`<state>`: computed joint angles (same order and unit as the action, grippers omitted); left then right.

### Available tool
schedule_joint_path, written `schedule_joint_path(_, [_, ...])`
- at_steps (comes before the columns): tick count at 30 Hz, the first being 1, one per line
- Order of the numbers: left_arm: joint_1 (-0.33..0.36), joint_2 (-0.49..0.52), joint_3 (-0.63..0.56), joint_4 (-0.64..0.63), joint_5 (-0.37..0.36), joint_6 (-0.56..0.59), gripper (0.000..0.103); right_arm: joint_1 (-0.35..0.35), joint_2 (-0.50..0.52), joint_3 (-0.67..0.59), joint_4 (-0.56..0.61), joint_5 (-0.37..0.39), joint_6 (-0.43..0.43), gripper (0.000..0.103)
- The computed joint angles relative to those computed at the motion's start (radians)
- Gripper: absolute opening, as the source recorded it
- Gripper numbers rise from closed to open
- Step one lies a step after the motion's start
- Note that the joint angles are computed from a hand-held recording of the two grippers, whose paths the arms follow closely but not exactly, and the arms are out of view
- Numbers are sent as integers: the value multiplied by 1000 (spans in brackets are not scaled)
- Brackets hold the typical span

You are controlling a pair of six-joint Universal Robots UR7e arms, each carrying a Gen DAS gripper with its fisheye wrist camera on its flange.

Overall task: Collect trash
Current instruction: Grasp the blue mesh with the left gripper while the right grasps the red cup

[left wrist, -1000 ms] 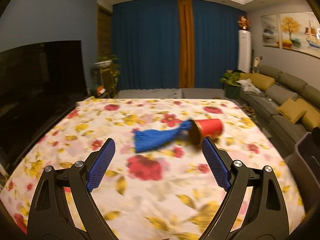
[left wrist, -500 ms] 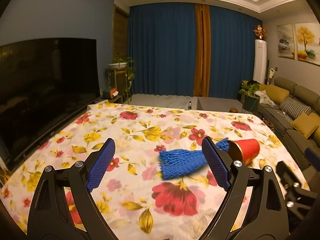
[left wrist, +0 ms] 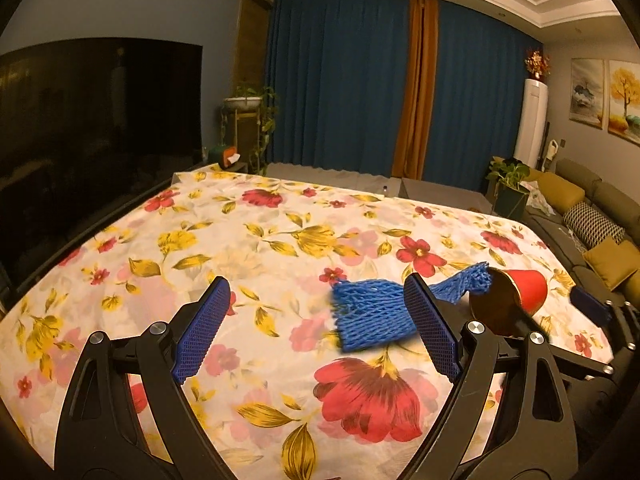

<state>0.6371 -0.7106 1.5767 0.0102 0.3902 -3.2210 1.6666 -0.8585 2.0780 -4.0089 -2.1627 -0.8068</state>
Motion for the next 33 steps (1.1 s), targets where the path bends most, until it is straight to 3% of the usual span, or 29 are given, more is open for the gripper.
schedule_joint_path(6, [5, 4, -6, 18, 7, -20, 87, 10, 25, -58, 79, -58, 0, 61])
schedule_joint_path(11, [8, 12, -16, 36, 15, -31, 87, 3, 17, -66, 138, -81, 29, 38])
schedule_joint_path(18, [16, 10, -17, 56, 49, -50, 87, -25, -38, -26, 175, -36, 107, 6])
schedule_joint_path(26, [18, 31, -43, 100, 93, -66, 87, -73, -137, 78, 112, 69, 159, 4])
schedule_joint_path(31, [14, 125, -161, 202, 73, -41, 87, -105, -236, 142, 108, 150, 207, 3])
schedule_joint_path(33, [27, 175, -239, 307, 78, -87, 87, -112, -266, 156, 108, 170, 213, 3])
